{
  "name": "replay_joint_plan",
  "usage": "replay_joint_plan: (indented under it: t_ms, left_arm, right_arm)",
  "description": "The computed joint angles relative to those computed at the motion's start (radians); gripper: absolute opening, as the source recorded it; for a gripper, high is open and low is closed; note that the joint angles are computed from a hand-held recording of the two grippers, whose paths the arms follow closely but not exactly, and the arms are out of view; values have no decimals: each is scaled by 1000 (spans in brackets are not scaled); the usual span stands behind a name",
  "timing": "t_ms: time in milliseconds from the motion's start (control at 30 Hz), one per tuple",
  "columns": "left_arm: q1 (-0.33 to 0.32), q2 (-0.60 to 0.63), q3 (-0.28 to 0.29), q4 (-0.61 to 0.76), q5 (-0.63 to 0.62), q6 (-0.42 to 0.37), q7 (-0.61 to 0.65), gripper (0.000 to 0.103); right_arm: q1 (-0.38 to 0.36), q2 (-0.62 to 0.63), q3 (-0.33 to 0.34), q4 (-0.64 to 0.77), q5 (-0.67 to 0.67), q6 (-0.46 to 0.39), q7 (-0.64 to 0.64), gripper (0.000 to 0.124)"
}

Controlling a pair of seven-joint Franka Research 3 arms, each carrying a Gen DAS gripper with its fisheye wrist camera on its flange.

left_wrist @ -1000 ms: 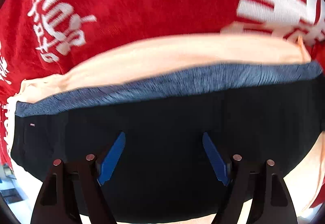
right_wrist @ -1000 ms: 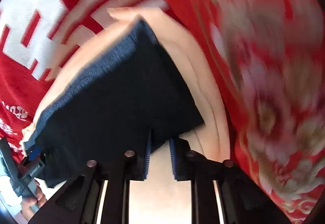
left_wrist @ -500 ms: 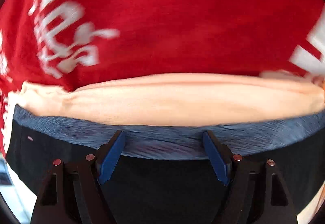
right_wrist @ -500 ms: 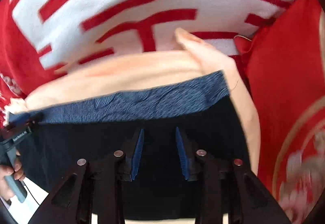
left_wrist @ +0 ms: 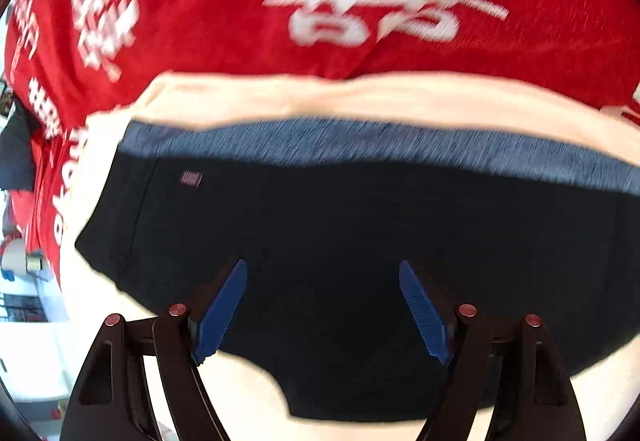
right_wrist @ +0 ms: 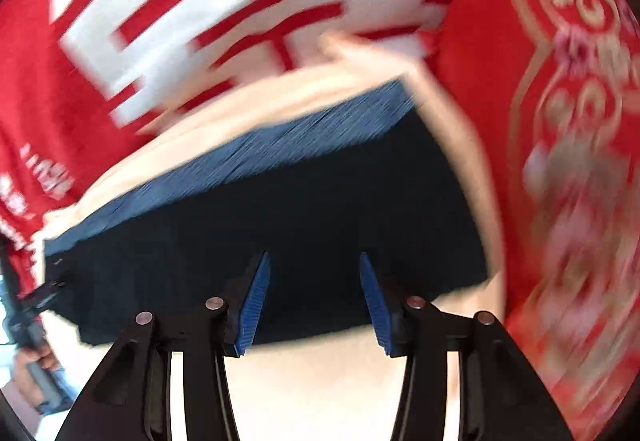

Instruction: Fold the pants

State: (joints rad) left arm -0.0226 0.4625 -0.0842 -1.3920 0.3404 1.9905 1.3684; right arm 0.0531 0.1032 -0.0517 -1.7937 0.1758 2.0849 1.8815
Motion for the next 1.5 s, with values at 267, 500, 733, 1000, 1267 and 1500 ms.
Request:
replay_joint_plan:
  t_ms: [267, 500, 733, 1000, 1267, 1500]
  left_arm:
    - [89, -109, -2, -168, -88, 87, 93, 80]
    - [188, -63, 31, -107, -124, 144, 274, 80]
    - [272, 89, 54, 50, -133, 187, 407, 80]
    - [344, 152, 16, 109, -235, 211, 528, 80]
    - [393, 145, 7, 103, -302, 178, 666, 82]
    - [373, 73, 12, 27, -291, 209, 674, 82]
  right_arm:
    - [71, -80, 70, -116, 340, -6, -123, 51]
    - [210, 93, 175, -22, 636, 171, -85, 56]
    - [307, 251, 241, 70, 745, 368, -28, 56]
    - [317, 313, 262, 108, 761, 462, 36, 7]
    - [373, 286, 222, 133, 482, 377, 184, 6]
    - [358, 242, 211, 138, 408, 256, 227, 33]
